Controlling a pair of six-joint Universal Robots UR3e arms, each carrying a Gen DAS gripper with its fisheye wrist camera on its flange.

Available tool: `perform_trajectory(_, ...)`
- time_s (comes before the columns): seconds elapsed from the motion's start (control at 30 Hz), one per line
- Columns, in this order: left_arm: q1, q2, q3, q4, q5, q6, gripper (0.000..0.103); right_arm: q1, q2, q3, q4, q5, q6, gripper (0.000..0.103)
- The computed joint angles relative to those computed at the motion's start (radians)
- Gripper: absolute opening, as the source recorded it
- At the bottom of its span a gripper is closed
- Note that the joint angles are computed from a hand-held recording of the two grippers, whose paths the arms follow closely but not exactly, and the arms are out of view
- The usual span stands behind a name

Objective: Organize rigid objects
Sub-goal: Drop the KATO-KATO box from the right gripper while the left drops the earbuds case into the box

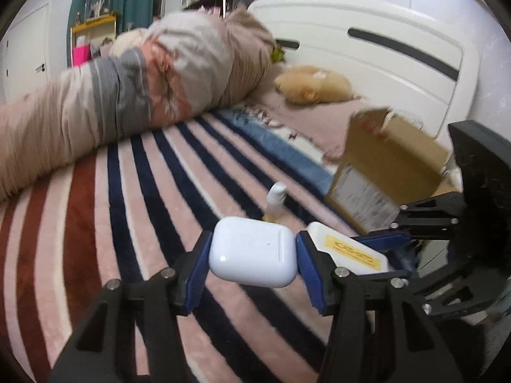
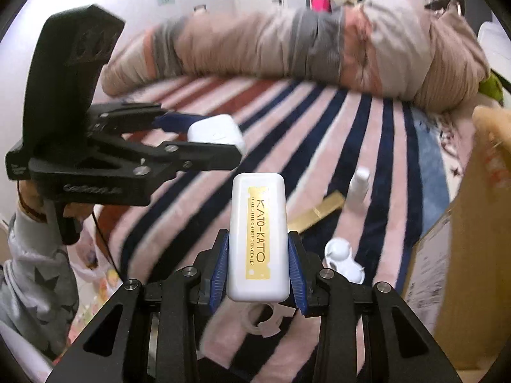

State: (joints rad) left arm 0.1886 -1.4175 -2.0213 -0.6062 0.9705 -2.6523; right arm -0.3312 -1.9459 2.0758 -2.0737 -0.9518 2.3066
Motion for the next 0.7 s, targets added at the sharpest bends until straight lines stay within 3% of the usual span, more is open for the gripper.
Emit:
perform_trajectory(0.13, -0.059, 0.084, 0.072, -0.092, 0.001, -0.036, 0.050, -0.171, -0.154, -0.053, 0.253, 0.117, -0.139, 0.031)
perform_trajectory(0.23, -0.158, 0.058, 0.159, -0.094, 0.036, -0.103, 0.050, -0.424, -0.266, -0.156, 0.646, 0.234, -0.401, 0.031)
perform_trajectory(0.33, -0.304, -0.035, 0.286, -0.062, 0.104, -0.187, 0.050, -0.683, -0.272, -0.302, 1.030, 0.294, -0.698, 0.031)
perform_trajectory(0.4, -0.390, -0.116, 0.386, -0.058, 0.158, -0.229, 0.050, -0.802, -0.231, -0.366, 1.144, 0.307, -0.801, 0.031)
perform_trajectory(0.5, -0.505, -0.245, 0.545, -0.084, 0.241, -0.266, 0.050, -0.865, -0.159, -0.389, 1.074, 0.293, -0.776, 0.031)
perform_trajectory(0.63, -0.620, -0.415, 0.752, -0.149, 0.317, -0.291, 0.050, -0.824, -0.068, -0.297, 0.699, 0.230, -0.581, 0.031)
perform_trajectory(0.7, -0.656, -0.491, 0.852, -0.193, 0.344, -0.291, 0.050, -0.805, -0.031, -0.268, 0.591, 0.202, -0.540, 0.031)
